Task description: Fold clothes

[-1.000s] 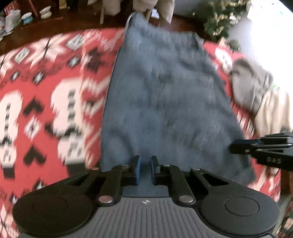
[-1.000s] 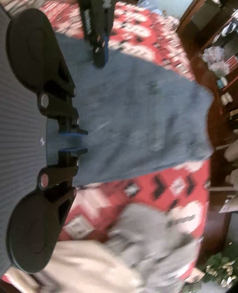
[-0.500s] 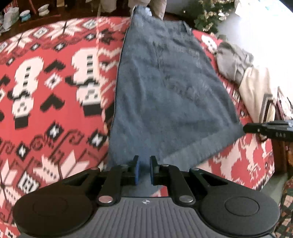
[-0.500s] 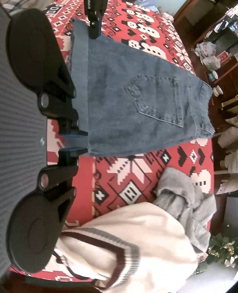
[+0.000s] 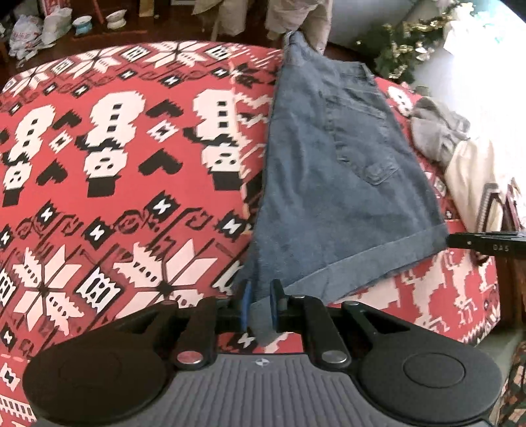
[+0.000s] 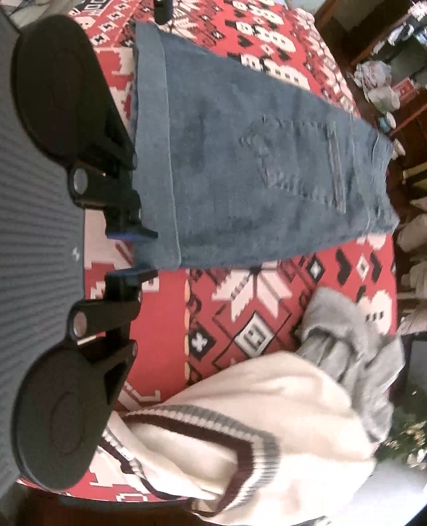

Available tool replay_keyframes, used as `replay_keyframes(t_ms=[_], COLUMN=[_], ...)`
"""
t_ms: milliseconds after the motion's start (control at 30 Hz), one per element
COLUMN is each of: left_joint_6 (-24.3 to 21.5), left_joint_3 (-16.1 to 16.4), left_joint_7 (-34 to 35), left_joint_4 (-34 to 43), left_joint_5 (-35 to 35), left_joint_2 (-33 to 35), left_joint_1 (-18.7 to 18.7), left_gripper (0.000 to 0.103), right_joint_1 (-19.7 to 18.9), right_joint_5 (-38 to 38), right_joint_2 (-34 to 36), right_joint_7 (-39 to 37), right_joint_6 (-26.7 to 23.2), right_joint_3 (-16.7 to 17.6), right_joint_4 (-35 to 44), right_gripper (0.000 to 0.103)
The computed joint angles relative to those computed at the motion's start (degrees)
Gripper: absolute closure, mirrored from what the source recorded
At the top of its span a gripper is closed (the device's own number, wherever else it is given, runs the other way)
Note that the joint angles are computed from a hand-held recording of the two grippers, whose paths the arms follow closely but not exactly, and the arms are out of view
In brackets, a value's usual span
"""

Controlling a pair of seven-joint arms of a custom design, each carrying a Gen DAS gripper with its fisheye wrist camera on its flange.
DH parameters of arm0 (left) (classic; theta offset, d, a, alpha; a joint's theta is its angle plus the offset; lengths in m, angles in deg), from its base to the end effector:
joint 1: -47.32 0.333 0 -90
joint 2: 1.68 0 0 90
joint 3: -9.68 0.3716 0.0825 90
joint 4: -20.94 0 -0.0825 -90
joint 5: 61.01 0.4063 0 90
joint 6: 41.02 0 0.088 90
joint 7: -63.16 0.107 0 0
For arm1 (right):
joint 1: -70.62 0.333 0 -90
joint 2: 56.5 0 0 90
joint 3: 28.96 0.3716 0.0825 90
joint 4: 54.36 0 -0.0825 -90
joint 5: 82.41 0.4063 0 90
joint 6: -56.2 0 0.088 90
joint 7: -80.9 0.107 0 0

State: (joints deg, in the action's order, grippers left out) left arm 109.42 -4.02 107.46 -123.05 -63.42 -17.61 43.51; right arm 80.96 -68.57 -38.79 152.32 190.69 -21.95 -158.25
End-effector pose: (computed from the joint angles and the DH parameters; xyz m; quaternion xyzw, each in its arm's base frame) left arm 0.4485 -0.1446 0.4583 -0.8493 0.4919 -0.1811 0.0628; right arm 0.6604 0.2018 0.4365 -0.8407 0.5178 -0.0006 0.1587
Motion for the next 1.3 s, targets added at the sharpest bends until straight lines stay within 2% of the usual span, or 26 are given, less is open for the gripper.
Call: replay_keyframes(t_ms=[100, 200, 400, 467, 633, 733, 800, 867, 900, 933, 1033, 1100, 1200, 1300], left_joint_6=[-1.4, -1.2, 1.0, 3.7, 12.0, 16.1, 18.2, 19.7, 20.6, 21.5, 22.8, 24.0, 27.2, 28.6], left_joint_3=[-0.5, -0.1, 0.2, 0.9, 5.0, 9.8, 11.7, 12.2, 11.6, 9.5, 2.8, 1.7, 6.5, 10.6], left_joint_7=[0.1, -1.3, -7.3, -8.4, -6.3, 0.8, 5.8, 9.3, 9.9, 8.1, -1.4, -5.7, -5.9, -3.9], left_joint_4=[0.7, -0.7, -5.1, -6.9, -10.6, -11.4, -11.2, -10.8, -10.9, -11.2, -13.0, -14.4, -15.4, -14.8], left_joint_5=[1.1, -0.9, -5.5, -8.0, -20.1, -32.2, -39.7, -45.2, -46.8, -45.7, -38.1, -36.8, -41.4, -44.8], left_joint_2=[0.8, 0.7, -2.6, -3.7, -3.7, -1.9, -0.7, 0.3, 0.5, 0.3, -1.9, -3.3, -3.7, -3.5], left_joint_1=[-0.2, -0.8, -0.4, -0.5, -3.7, -9.4, -12.2, -13.6, -13.5, -11.8, -5.1, -4.3, -10.4, -15.1], left_gripper=[0.092, 0.092, 0.092, 0.092, 0.092, 0.092, 0.092, 0.093, 0.096, 0.100, 0.100, 0.100, 0.100, 0.100], right_joint_1=[0.4, 1.0, 2.6, 3.3, 3.7, 3.9, 3.9, 4.0, 4.1, 4.2, 4.5, 4.7, 4.9, 4.1], right_joint_5=[0.7, 1.6, 1.7, 0.9, 2.0, 1.6, 1.4, 1.2, 0.9, 0.7, -0.1, -0.9, -1.4, 2.5], right_joint_2=[-0.9, -1.3, -2.8, -2.9, -2.7, -2.8, -2.8, -2.7, -2.6, -2.6, -2.2, -1.8, -1.5, -2.2], right_joint_7=[0.0, 0.6, 0.7, 1.5, 2.9, 2.5, 2.5, 2.7, 2.8, 3.0, 3.2, 3.7, 4.7, 0.1], right_joint_6=[0.1, -0.4, 0.7, 0.8, -0.2, -0.5, -0.6, -0.8, -0.9, -0.9, -1.3, -1.5, -1.7, -1.1], right_joint_3=[0.5, 0.8, 1.2, 1.1, 1.2, 1.2, 1.2, 1.1, 1.0, 1.0, 1.0, 0.9, 1.0, 2.8], right_joint_4=[-0.5, -0.3, -1.4, -1.6, -1.5, -1.5, -1.3, -1.0, -0.9, -0.8, -0.4, -0.4, -0.5, -1.3], right_gripper=[0.085, 0.085, 0.085, 0.085, 0.085, 0.085, 0.085, 0.085, 0.085, 0.085, 0.085, 0.085, 0.084, 0.084])
